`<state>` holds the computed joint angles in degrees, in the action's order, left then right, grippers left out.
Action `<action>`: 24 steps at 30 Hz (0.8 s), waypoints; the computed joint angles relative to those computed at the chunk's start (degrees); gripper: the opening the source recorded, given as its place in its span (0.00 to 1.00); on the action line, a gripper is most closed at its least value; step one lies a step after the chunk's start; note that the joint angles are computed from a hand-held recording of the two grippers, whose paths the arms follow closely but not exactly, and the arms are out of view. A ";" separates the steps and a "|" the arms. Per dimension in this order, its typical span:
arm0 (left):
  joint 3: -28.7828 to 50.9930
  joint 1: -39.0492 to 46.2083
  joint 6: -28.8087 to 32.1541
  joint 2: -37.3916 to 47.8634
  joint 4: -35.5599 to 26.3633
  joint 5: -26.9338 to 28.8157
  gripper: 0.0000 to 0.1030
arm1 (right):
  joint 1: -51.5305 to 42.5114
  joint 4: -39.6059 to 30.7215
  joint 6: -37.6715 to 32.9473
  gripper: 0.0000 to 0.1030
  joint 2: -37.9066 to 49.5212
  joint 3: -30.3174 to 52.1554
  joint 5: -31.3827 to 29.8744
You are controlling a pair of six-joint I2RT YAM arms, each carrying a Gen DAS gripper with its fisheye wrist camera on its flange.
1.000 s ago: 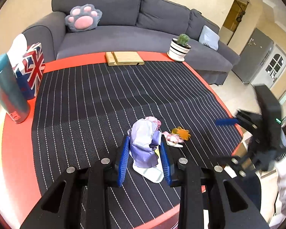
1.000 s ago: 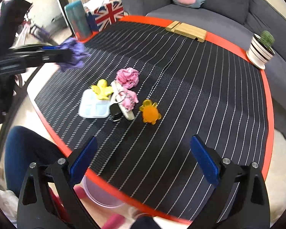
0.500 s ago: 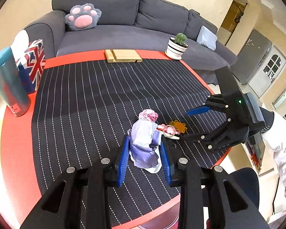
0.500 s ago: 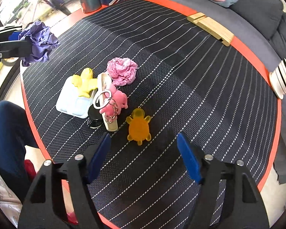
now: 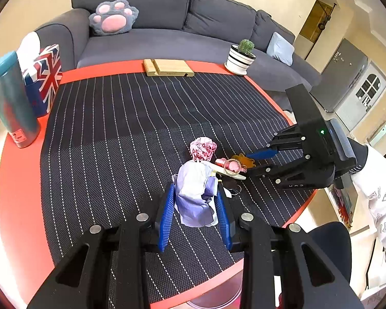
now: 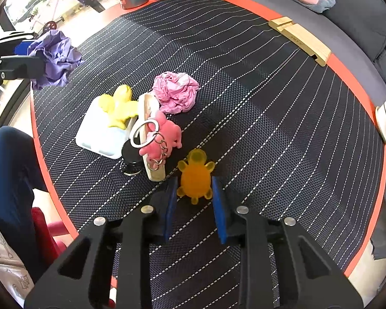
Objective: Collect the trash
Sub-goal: 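Reach the right tool to the orange turtle toy and grasp it, then carry the purple cloth with the left tool while the right tool carries the turtle, both dropping into the bin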
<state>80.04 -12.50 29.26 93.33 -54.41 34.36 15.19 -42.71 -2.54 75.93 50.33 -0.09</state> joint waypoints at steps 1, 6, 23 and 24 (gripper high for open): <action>-0.16 0.03 0.07 -0.20 0.05 -0.01 0.30 | 0.01 0.19 0.46 0.25 -0.46 -0.27 0.13; -1.66 -0.10 -0.09 -1.91 0.84 -0.02 0.30 | 1.54 -0.49 6.25 0.25 -5.22 -1.89 2.70; -11.87 0.41 3.15 -16.78 -1.24 0.27 0.30 | 26.68 -11.76 34.93 0.25 -26.17 -4.05 20.05; -12.49 0.73 3.57 -17.72 -1.71 0.44 0.30 | 29.87 -12.99 37.59 0.25 -26.64 -3.75 21.91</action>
